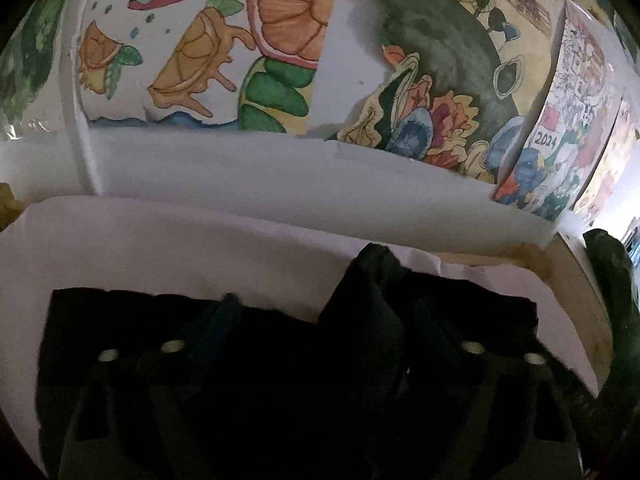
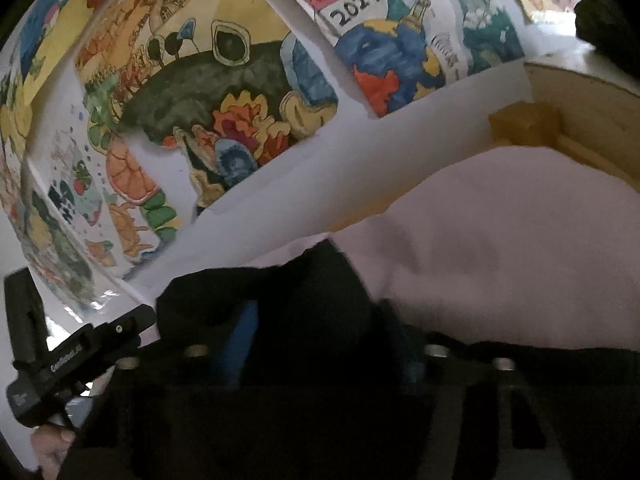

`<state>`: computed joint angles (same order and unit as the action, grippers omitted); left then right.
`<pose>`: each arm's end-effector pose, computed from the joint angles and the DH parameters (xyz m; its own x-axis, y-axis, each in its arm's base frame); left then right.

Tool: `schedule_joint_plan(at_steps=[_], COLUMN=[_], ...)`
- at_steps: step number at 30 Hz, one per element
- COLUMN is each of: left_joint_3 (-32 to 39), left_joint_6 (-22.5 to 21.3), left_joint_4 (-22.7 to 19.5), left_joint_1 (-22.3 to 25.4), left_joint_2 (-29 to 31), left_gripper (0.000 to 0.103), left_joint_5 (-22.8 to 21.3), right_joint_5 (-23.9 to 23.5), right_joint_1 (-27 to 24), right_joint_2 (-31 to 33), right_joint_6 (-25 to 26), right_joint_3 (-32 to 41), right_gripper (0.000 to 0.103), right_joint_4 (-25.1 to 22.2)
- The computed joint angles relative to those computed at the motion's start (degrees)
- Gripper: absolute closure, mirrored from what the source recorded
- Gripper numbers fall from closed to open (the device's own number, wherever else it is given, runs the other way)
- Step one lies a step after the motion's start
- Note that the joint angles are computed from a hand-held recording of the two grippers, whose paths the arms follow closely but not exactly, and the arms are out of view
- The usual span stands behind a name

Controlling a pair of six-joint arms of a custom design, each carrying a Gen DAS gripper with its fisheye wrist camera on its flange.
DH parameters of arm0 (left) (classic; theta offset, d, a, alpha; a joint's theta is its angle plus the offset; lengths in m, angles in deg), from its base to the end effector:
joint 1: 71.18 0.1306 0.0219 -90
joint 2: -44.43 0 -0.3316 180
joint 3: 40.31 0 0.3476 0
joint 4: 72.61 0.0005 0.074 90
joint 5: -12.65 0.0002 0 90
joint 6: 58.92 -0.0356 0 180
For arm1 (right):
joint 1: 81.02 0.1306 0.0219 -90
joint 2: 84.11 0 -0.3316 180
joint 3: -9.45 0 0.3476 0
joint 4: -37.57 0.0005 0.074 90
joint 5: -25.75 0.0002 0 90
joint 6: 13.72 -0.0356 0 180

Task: Fold large clothes
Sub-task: 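Grasp the folded jacket edge with both grippers and lift it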

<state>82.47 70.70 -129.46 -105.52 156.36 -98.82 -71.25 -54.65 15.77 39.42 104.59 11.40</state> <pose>0.4706 -0.3063 0.4264 -0.6584 -0.2689 -0.7030 -0.1361 0.9611 -0.2402 0.4632 0.2339 0.3722 -0.6889 0.3230 -0.6489 -0.1516 0.8112 0.5648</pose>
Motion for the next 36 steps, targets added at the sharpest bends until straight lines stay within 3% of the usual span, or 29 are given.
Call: schedule_joint_plan(at_steps=[1, 2, 4, 5, 8, 11, 18, 24, 27, 30, 36], left_joint_3=[-0.4, 0.0, -0.1, 0.0, -1.6, -7.6, -20.9, -29.2, -33.0, -36.5, -38.4], left_joint_6=[0.9, 2.0, 2.1, 1.9, 1.9, 3.7, 2.8, 4.8, 5.2, 6.9, 9.0], left_joint_4=[0.7, 0.3, 0.9, 1.0, 2.4, 5.8, 9.4, 8.3, 7.6, 8.8, 8.7], left_joint_1=[0.1, 0.5, 0.7, 0.5, -0.6, -2.0, -6.5, -10.7, -13.1, -15.0, -13.0], left_joint_2=[0.0, 0.4, 0.4, 0.3, -1.7, -7.2, -20.9, -29.7, -32.5, -33.6, -31.6], left_gripper=[0.056, 0.061, 0.089, 0.095, 0.098, 0.099, 0.1, 0.1, 0.101, 0.101, 0.101], left_joint_5=[0.8, 2.4, 4.2, 4.4, 2.1, 0.0, -3.9, -5.1, -6.4, -7.3, -4.1], right_joint_5=[-0.1, -0.4, -1.1, -1.3, -1.5, -2.8, -4.7, -2.3, 1.6, 4.5, 8.2], right_joint_1=[-0.1, -0.2, -0.3, -0.3, -0.1, -0.4, 0.3, 4.7, 7.9, 9.8, 11.3], right_joint_2=[-0.2, -0.7, -1.5, -1.8, -3.9, -7.0, -16.3, -23.8, -25.9, -26.4, -23.9], right_joint_6=[-0.3, -1.0, -1.3, -1.0, 1.2, 2.9, 11.6, 22.2, 27.6, 29.5, 30.5], right_joint_3=[-0.7, -1.7, -2.7, -3.0, -3.6, -4.7, -7.9, -10.4, -12.1, -14.6, -17.9], right_gripper=[0.068, 0.069, 0.073, 0.073, 0.077, 0.079, 0.082, 0.082, 0.082, 0.083, 0.084], right_joint_4=[0.9, 2.2, 3.0, 3.0, 1.5, -0.2, -7.1, -13.9, -18.2, -20.1, -18.6])
